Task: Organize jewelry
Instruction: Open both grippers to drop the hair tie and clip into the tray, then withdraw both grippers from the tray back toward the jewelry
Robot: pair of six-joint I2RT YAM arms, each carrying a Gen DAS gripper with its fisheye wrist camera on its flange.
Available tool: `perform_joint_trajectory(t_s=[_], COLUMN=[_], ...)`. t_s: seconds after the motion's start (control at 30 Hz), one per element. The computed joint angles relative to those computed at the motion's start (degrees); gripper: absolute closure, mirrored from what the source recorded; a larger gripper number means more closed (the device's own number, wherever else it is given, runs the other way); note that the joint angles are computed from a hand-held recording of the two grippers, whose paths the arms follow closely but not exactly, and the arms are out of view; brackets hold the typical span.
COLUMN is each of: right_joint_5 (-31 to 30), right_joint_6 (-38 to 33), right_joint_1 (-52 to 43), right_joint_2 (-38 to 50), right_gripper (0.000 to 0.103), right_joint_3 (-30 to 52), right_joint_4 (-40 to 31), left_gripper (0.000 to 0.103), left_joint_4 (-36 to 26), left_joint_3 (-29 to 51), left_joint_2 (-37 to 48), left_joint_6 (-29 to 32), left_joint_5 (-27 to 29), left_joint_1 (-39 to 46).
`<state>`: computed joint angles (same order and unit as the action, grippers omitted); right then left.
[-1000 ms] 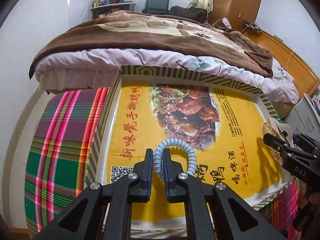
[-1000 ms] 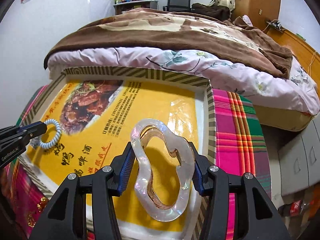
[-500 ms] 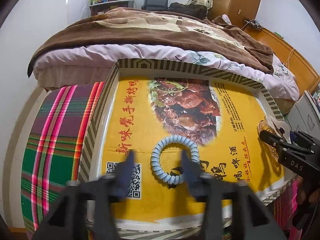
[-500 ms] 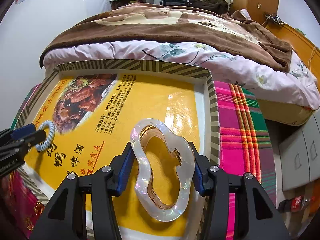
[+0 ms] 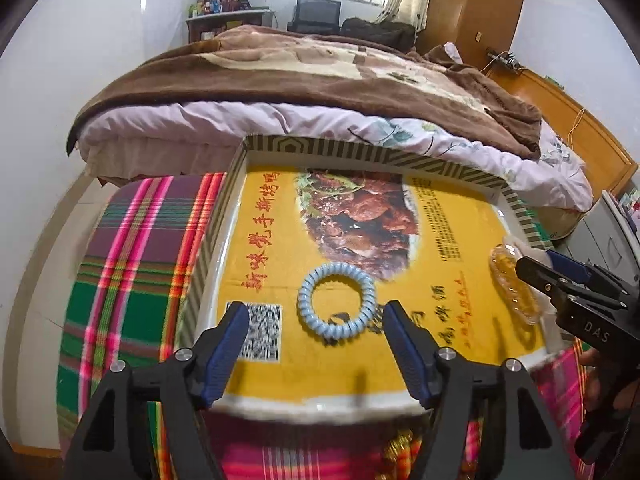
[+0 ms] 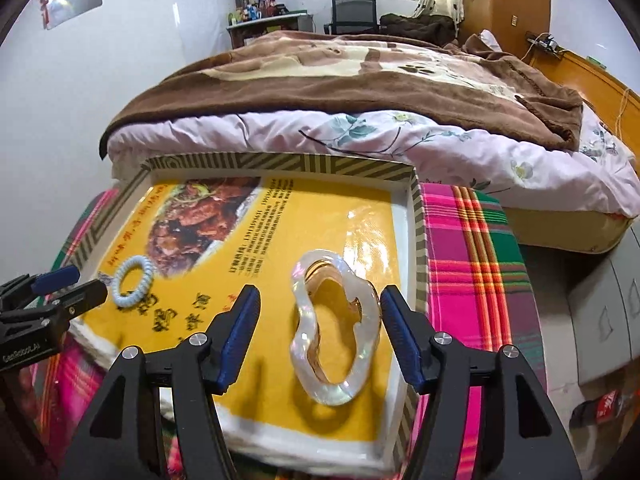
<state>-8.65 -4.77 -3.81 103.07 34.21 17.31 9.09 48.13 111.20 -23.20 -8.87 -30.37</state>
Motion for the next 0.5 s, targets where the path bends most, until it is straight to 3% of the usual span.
perform_joint_trajectory(t_s=[0.43, 0.5], right_joint_5=[-5.4, -5.6], right_joint_6=[0.7, 0.2], right_joint_1=[-2.7, -3.2], right_joint_2=[-24.6, -29.0], right_gripper=[0.04, 0.04], right_joint_3=[-17.3, -20.0], right_joint_4=[-2.5, -3.7], left_gripper=[0.025, 0.025], left_joint_4=[-0.9, -3.2], left_joint_3=[-15.7, -17.2], left_joint_2=[-18.6, -21.2], left_joint_6=[-6.6, -8.3], left_joint_5=[-9.9, -14.5], left_joint_1=[-10.9, -14.2])
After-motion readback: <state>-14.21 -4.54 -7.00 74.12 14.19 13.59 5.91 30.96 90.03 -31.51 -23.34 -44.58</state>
